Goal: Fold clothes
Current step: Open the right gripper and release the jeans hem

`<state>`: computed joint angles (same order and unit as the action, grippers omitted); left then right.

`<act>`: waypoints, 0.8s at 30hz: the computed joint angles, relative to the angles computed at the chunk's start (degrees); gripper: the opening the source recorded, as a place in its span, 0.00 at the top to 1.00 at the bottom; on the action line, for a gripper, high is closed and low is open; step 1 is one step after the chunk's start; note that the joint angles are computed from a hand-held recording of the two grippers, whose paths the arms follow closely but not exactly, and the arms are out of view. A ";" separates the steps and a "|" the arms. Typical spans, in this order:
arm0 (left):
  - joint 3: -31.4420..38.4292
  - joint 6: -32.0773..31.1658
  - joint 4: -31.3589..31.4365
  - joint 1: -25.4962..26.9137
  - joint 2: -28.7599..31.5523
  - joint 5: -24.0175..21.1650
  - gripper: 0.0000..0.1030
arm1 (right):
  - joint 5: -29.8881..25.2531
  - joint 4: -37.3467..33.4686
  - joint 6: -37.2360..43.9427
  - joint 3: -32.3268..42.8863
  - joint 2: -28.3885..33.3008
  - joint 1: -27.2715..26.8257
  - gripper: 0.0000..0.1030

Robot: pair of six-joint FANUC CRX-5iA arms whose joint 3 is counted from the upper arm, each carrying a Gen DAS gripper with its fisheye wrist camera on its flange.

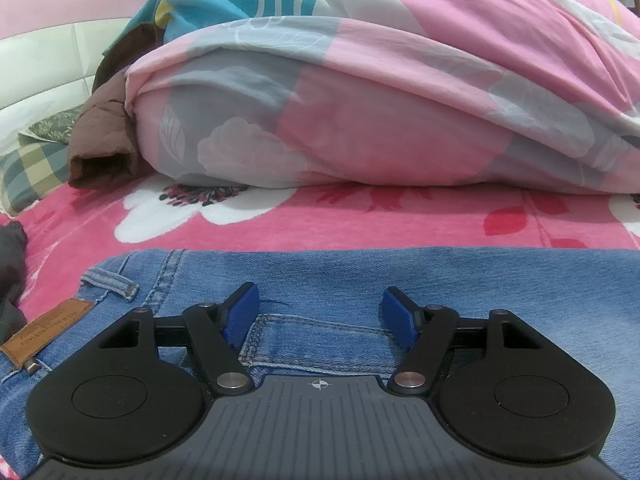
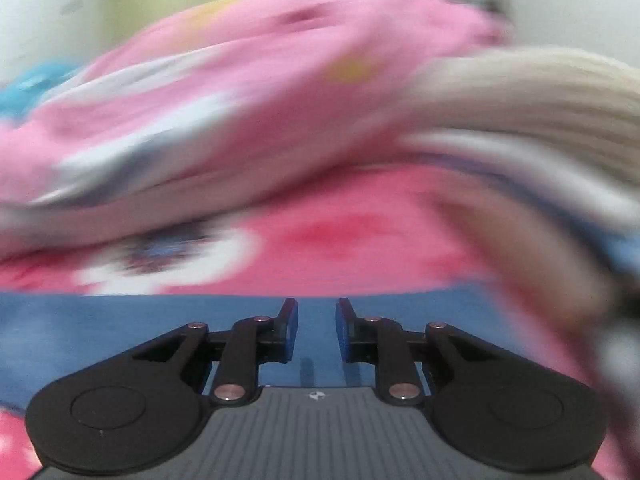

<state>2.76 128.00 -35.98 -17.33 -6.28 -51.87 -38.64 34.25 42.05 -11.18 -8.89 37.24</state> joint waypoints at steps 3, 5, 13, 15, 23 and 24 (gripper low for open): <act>-1.05 -1.35 2.35 1.28 -0.62 1.89 0.25 | -1.68 -14.78 17.94 12.14 8.46 3.25 0.76; -1.38 -2.14 3.24 1.67 -0.76 2.55 0.22 | -3.67 -18.46 23.18 16.09 11.59 3.96 0.76; -0.85 -2.52 2.78 1.23 -0.32 1.89 0.20 | -4.53 -4.50 9.75 4.40 6.17 -5.89 0.76; -0.88 -2.47 2.73 1.18 -0.36 1.88 0.20 | -3.81 -3.56 3.68 2.51 4.92 -10.83 0.78; -0.77 -2.10 2.38 0.92 -0.27 1.72 0.20 | -2.87 2.36 -1.65 2.83 4.79 -2.83 0.74; -0.76 -2.02 2.33 0.88 -0.27 1.71 0.20 | -1.78 -0.99 1.55 4.78 5.46 -1.12 0.73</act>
<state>1.99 125.97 -33.64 -16.45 -6.55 -50.17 -40.42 33.26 43.59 -6.39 -3.42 36.12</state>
